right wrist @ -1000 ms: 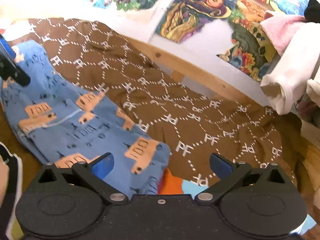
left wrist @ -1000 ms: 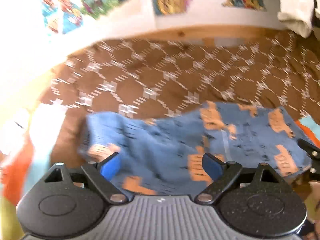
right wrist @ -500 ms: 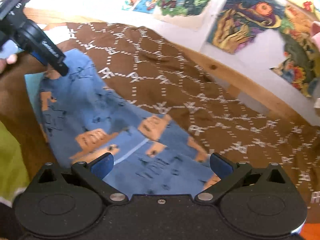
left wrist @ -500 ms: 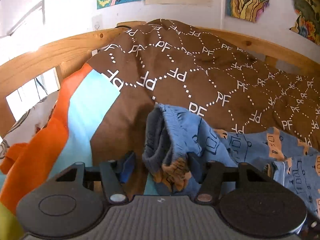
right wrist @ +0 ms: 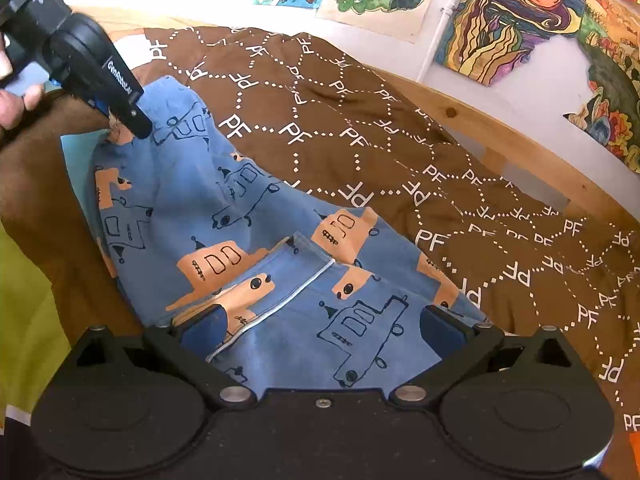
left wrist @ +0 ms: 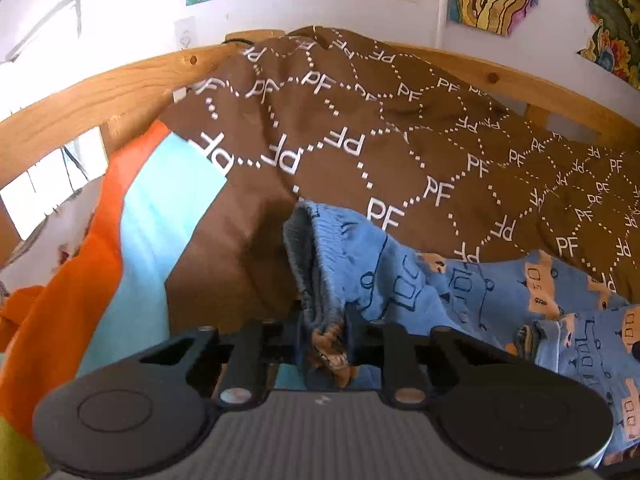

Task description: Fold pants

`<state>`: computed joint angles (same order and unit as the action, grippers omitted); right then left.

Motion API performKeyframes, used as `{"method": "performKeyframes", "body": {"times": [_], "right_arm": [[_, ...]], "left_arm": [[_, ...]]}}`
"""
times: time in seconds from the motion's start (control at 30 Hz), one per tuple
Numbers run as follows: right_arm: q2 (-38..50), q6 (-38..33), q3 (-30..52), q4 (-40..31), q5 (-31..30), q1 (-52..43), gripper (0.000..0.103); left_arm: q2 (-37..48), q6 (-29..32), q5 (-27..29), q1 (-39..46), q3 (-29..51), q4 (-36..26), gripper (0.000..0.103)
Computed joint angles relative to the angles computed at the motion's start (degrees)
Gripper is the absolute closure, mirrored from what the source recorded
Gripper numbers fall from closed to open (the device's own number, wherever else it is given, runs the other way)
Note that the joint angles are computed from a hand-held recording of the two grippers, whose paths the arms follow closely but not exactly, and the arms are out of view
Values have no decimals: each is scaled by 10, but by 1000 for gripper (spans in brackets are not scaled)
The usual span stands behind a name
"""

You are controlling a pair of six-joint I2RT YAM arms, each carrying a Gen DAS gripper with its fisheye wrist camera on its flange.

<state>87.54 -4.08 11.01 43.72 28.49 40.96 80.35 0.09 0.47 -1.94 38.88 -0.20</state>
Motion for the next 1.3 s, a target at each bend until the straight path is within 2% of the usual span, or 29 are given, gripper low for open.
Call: {"method": "performKeyframes", "body": {"times": [0.13, 0.23, 0.37, 0.5, 0.57, 0.63, 0.73, 0.83, 0.9, 0.97, 1.07, 1.2, 1.3], "right_arm": [[-14, -7, -9, 7, 0, 0, 1], [-85, -16, -30, -22, 1, -13, 1], [-281, -29, -51, -177, -73, -100, 1], [-488, -70, -48, -372, -186, -249, 1], [-558, -92, -42, -445, -264, -358, 1], [-592, -102, -44, -475, -331, -458, 1], [-565, -120, -49, -453, -434, -602, 1], [-510, -130, -47, -412, -470, -662, 1], [-472, -121, -45, -385, -502, -698, 1], [-446, -111, -43, -375, -528, -722, 1], [-420, -106, -44, -357, -533, -726, 1], [-415, -103, -44, -351, -523, -702, 1], [-414, -98, -43, -355, -535, -687, 1]], "left_arm": [[-54, 11, -27, -47, -11, -15, 83], [-106, 36, -33, -88, -21, -25, 83], [-145, 61, -34, -152, -12, -47, 83], [-138, 60, -22, -217, 13, -64, 83], [-124, 66, -19, -254, 22, -62, 83], [-105, 79, -16, -289, 26, -54, 83], [-58, 95, -15, -345, 34, -39, 83], [4, 117, -37, -397, 36, -8, 80], [45, 131, -48, -421, 39, 8, 69], [66, 142, -48, -433, 31, 26, 67], [72, 158, -73, -453, 20, 38, 59], [48, 159, -67, -438, 4, 23, 46], [14, 174, -63, -425, -20, 9, 42]]}}
